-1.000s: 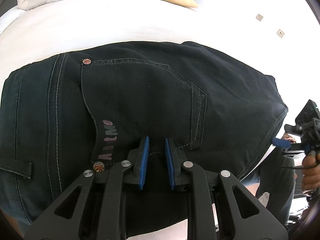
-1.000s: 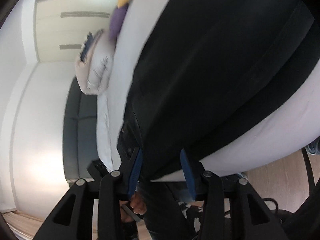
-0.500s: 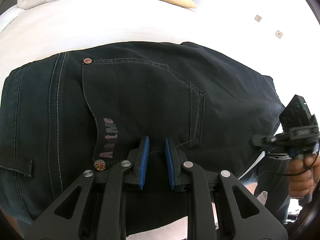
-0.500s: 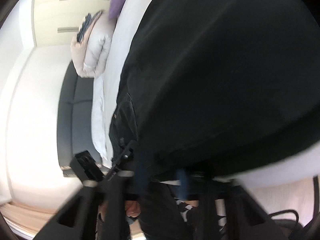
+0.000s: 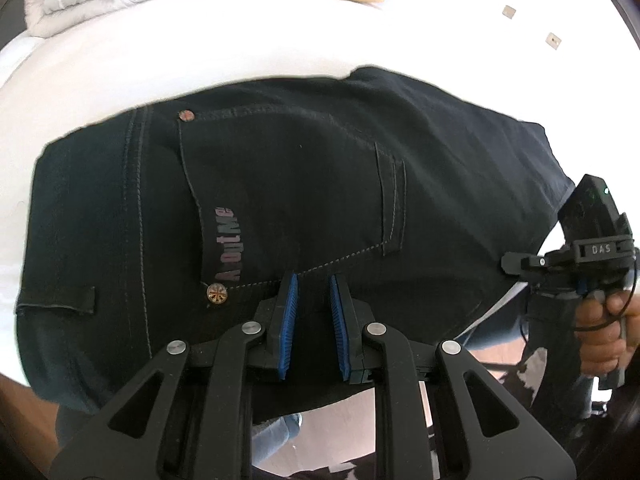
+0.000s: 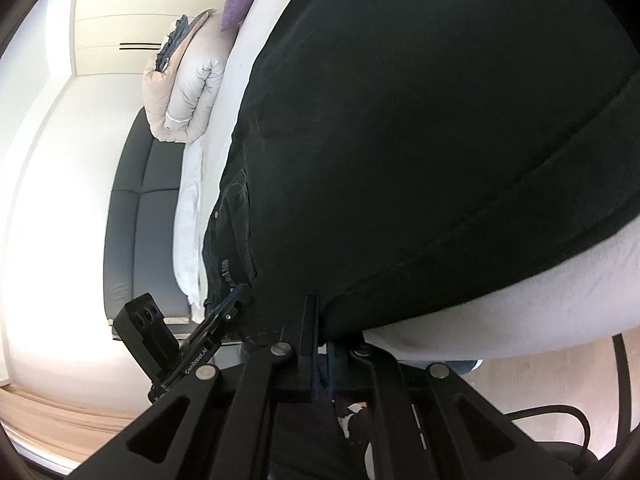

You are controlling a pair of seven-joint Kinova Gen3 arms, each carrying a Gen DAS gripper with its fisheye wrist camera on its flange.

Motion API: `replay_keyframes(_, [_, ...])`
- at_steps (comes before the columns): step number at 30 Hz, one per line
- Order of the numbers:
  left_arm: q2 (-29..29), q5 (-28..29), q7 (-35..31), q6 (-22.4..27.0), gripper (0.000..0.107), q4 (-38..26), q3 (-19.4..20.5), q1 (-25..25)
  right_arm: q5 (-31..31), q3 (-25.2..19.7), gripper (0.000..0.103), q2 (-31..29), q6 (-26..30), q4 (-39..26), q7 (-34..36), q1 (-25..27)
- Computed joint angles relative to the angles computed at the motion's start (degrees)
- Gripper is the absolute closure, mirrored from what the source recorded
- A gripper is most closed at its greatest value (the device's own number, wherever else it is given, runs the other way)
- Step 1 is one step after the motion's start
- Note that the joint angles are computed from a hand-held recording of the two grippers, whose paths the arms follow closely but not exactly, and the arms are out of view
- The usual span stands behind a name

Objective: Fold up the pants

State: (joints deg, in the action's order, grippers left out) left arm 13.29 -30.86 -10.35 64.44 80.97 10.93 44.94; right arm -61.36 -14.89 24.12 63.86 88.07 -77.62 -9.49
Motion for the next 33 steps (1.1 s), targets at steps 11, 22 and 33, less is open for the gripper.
replay_keyframes(11, [6.35, -0.92, -4.18, -3.43, 0.091, -7.08, -2.17, 2.58, -8.41, 5.25, 0.101, -4.62, -6.22, 7.59, 2.45, 7.72])
replay_keyframes(22, [3.79, 0.56, -1.83, -4.94, 0.091, -3.64, -3.05, 3.98, -10.81, 5.00, 0.096, -3.83, -5.40, 8.79, 5.61, 9.68])
replay_keyframes(33, [4.74, 1.05, -3.36, -5.31, 0.091, -4.26, -2.71, 2.28, -12.69, 9.12, 0.101, -7.20, -12.80, 11.98, 2.39, 14.93])
